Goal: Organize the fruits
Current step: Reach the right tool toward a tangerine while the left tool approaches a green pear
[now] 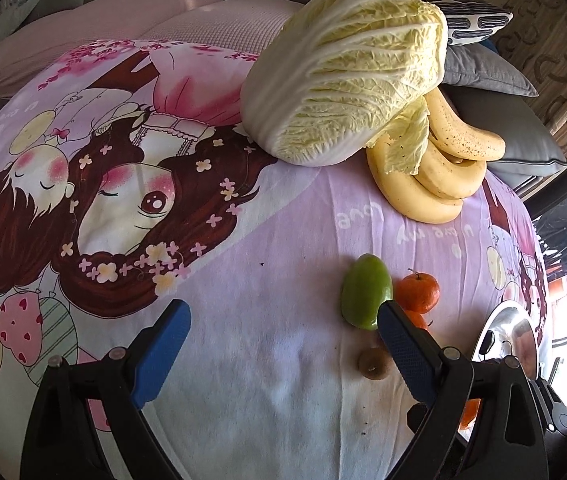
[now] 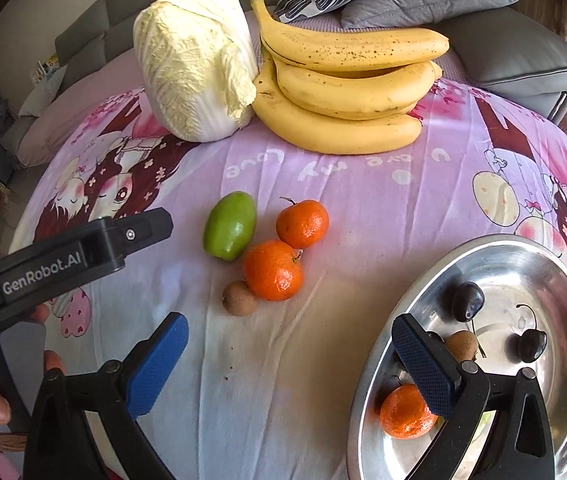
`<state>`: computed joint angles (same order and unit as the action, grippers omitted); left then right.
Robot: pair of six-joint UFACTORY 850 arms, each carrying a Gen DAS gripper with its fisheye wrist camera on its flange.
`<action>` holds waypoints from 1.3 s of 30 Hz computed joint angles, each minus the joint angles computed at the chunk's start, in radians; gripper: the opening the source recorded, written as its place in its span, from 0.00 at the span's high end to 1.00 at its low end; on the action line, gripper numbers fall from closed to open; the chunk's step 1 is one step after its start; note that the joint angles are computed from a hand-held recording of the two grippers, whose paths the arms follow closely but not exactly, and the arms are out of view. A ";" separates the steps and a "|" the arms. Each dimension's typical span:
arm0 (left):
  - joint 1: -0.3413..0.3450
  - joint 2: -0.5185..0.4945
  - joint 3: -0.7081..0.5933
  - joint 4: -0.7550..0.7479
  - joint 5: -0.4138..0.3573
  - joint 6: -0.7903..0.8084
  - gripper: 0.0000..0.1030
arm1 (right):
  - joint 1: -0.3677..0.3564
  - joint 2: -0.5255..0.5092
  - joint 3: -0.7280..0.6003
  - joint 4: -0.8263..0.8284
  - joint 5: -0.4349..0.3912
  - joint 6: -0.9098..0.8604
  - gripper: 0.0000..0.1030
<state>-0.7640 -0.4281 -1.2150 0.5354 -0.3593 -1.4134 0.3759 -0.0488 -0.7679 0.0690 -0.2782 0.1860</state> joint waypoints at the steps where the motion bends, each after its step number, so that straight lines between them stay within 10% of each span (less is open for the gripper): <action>1: 0.000 -0.001 -0.002 -0.003 0.002 0.006 0.08 | -0.002 -0.005 -0.003 0.021 -0.001 -0.020 0.00; 12: 0.027 -0.001 0.013 -0.269 0.061 0.216 0.08 | -0.010 -0.044 -0.027 -0.024 0.014 0.008 0.01; 23: 0.034 -0.027 -0.019 -0.383 0.077 0.347 0.14 | -0.017 -0.076 -0.044 0.108 0.043 -0.129 0.34; 39: 0.045 -0.106 -0.111 -0.836 0.092 0.835 0.29 | -0.032 -0.147 -0.085 0.269 0.041 -0.278 0.45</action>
